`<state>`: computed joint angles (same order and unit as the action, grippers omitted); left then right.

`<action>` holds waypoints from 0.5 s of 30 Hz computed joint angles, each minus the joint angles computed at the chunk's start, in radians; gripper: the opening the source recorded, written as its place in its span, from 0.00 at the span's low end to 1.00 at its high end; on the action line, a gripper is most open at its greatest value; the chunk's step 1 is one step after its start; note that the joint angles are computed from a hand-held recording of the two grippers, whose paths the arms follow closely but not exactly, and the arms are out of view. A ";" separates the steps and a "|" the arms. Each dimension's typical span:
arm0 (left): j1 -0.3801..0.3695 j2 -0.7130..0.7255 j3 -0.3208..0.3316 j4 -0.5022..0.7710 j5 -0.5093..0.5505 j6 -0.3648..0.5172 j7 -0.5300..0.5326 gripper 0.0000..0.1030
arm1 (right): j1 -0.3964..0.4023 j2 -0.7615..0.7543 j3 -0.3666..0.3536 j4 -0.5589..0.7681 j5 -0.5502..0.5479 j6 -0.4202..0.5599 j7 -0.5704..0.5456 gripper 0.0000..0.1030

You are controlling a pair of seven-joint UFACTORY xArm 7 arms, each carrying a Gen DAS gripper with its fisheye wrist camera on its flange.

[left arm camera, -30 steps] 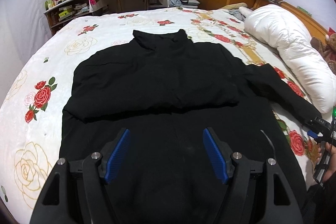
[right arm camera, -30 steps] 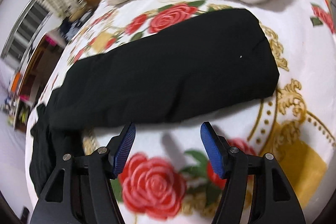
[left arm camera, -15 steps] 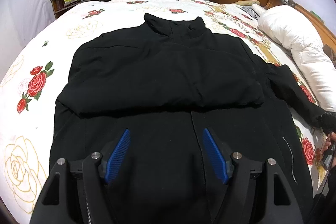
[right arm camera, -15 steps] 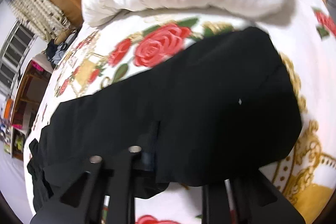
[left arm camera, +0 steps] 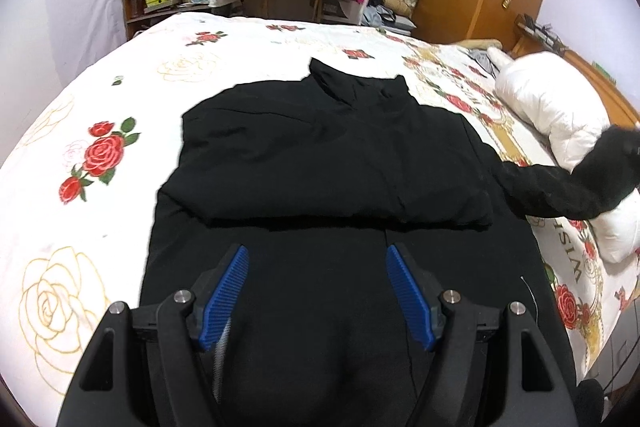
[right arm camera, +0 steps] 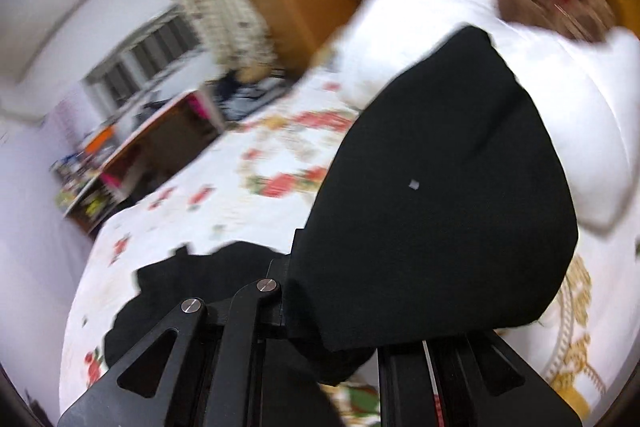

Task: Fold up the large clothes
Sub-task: 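Fold the held sleeve across the chest over the first sleeve, open right tool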

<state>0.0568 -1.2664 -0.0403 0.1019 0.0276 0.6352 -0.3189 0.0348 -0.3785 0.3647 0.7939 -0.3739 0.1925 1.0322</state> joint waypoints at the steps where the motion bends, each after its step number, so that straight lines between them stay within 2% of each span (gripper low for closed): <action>1: 0.009 -0.024 0.016 -0.006 0.003 0.013 0.011 0.71 | 0.011 0.017 0.014 0.040 -0.006 0.007 -0.012 0.12; 8: 0.118 -0.169 0.118 -0.044 0.004 0.089 0.092 0.71 | 0.099 0.235 0.128 0.326 -0.158 0.068 0.014 0.12; 11: 0.190 -0.201 0.166 -0.060 0.002 0.101 0.146 0.71 | 0.171 0.390 0.167 0.475 -0.259 0.131 0.042 0.12; 15: 0.282 -0.227 0.223 -0.085 -0.006 0.106 0.230 0.71 | 0.303 0.588 0.160 0.638 -0.368 0.217 0.063 0.12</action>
<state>0.3391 -1.4935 0.1828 0.0173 0.0218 0.7414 -0.0886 0.3380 0.2096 0.5247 1.4323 -0.7424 0.4094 1.0956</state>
